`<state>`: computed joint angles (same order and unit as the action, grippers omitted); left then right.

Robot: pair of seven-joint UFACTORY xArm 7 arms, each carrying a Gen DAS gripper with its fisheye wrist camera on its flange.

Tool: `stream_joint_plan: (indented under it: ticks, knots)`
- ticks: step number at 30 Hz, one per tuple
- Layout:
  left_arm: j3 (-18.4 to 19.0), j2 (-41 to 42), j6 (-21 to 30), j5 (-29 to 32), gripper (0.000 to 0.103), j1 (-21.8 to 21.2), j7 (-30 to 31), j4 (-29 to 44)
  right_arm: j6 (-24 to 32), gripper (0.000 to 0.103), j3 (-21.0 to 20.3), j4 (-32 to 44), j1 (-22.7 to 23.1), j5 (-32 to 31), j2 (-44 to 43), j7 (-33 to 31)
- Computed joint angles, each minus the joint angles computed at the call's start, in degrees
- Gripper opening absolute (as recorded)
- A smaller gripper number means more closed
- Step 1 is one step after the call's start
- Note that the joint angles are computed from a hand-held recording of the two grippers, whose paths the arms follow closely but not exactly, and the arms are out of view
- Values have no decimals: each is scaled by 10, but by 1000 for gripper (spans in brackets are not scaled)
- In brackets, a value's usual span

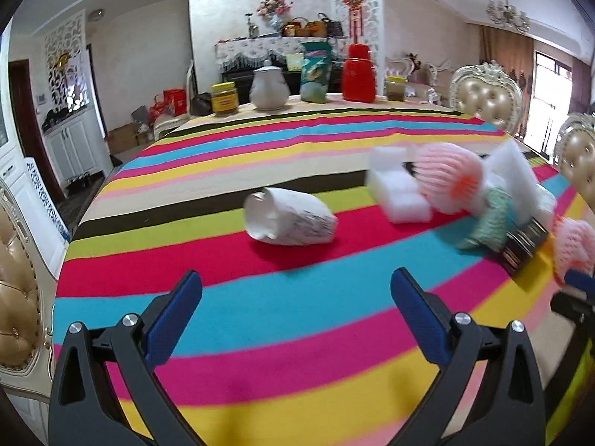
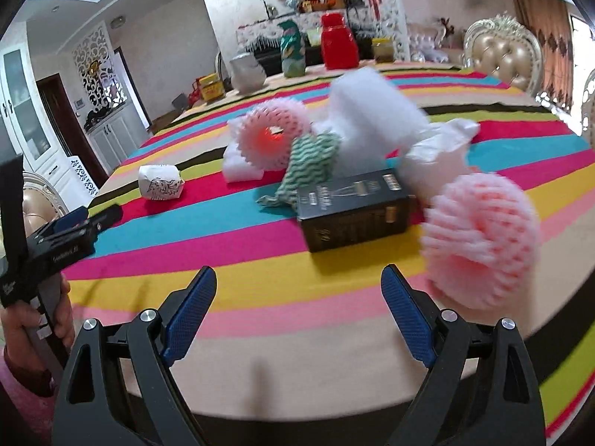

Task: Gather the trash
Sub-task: 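Return both tools to the table toward the paper cup and black box, then grasp the white paper cup with the left gripper while the right grasps the black box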

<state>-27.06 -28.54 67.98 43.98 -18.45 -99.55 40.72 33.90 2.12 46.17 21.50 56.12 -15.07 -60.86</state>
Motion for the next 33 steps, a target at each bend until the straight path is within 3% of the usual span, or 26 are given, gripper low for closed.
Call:
stream_joint_plan:
  ticks: [4, 15, 23, 25, 26, 29, 30, 32, 33]
  knots:
    - [46, -18, -61, 5, 98, 19, 30, -27, -16, 85, 18, 27, -1, -28, 38, 43]
    - [96, 45, -180, 16, 98, 96, 86, -13, -87, 85, 54, 108, -22, -158, 139, 201]
    - [109, 81, -202, 22, 97, 115, 100, 5, -61, 85, 70, 148, -42, -174, 174, 205]
    - [107, 71, -210, 33, 74, 117, 87, -2, -53, 78, 73, 148, -46, -152, 172, 179]
    - [105, 65, -215, 42, 67, 120, 78, -6, -52, 65, 74, 146, -47, -143, 170, 168]
    - [97, 40, -225, 52, 60, 123, 54, -23, -49, 50, 73, 141, -48, -125, 164, 152]
    - [97, 32, -236, 51, 37, 122, 51, -30, -47, 50, 72, 141, -48, -125, 164, 154]
    - [86, 25, -222, 40, 34, 120, 58, -27, -51, 52, 70, 133, -49, -128, 157, 159]
    - [84, 24, -220, 35, 31, 117, 67, -26, -54, 59, 68, 129, -49, -125, 154, 160]
